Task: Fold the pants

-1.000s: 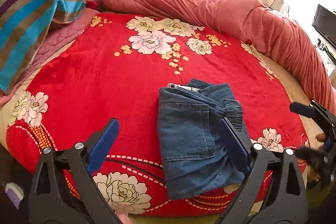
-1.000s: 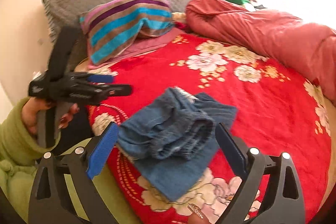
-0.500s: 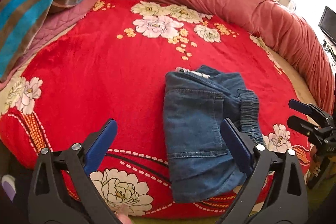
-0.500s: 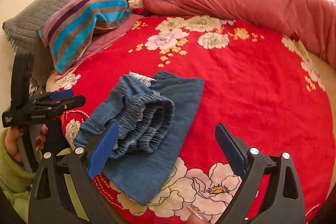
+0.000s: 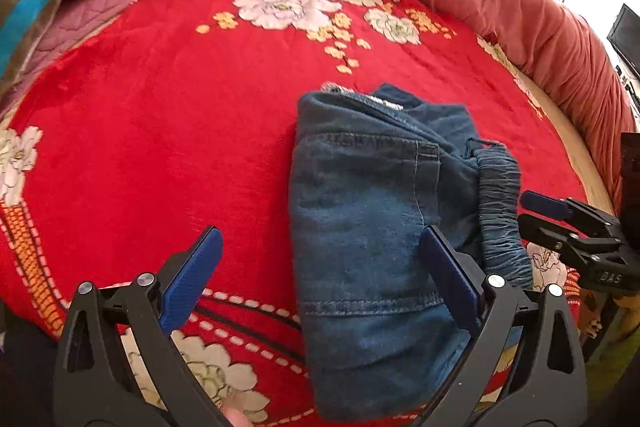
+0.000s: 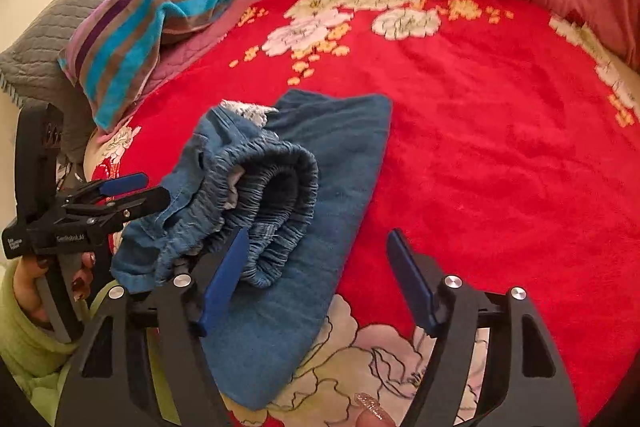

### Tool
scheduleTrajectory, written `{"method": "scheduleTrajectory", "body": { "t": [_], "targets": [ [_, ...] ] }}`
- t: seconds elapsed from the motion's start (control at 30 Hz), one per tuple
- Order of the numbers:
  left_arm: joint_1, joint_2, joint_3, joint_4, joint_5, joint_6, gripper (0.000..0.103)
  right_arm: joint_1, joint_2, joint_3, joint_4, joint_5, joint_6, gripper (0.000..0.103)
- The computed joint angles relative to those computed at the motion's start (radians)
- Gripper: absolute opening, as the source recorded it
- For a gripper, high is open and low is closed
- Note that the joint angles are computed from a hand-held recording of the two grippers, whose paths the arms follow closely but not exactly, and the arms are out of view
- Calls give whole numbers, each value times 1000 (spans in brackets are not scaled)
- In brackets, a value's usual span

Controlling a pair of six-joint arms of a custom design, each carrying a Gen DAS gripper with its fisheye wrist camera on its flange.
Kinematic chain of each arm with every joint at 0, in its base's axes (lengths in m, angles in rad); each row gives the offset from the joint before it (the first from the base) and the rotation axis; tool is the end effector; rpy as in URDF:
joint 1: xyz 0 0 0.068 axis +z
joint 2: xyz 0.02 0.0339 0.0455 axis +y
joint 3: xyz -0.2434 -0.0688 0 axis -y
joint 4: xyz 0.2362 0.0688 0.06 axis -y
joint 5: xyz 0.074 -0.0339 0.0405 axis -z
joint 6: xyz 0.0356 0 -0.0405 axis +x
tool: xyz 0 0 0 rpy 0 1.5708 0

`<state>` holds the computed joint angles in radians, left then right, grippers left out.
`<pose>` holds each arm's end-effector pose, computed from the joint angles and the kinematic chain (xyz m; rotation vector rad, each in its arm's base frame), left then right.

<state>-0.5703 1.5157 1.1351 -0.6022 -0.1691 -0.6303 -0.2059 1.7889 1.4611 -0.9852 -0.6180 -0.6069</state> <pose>0.2631 -0.1616 0.2337 -0.1420 2.5489 -0.2580 0.3389 -0.0497 0.2323 -0.6225 2.5234 0.6284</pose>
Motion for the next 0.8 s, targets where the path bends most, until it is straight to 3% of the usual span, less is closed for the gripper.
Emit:
{"method": "scheduleTrajectory", "body": {
  "t": [0.2,0.67,0.8],
  "targets": [
    [8,71,29,23,30,25,90,18,81,52,-34,-15,27,69],
    [10,143,79,57,67,65,59,41,146,98,-46,-60,3,70],
    [1,150,93,48,55,76,53,46,155,99,-45,-90,-3,59]
  ]
}}
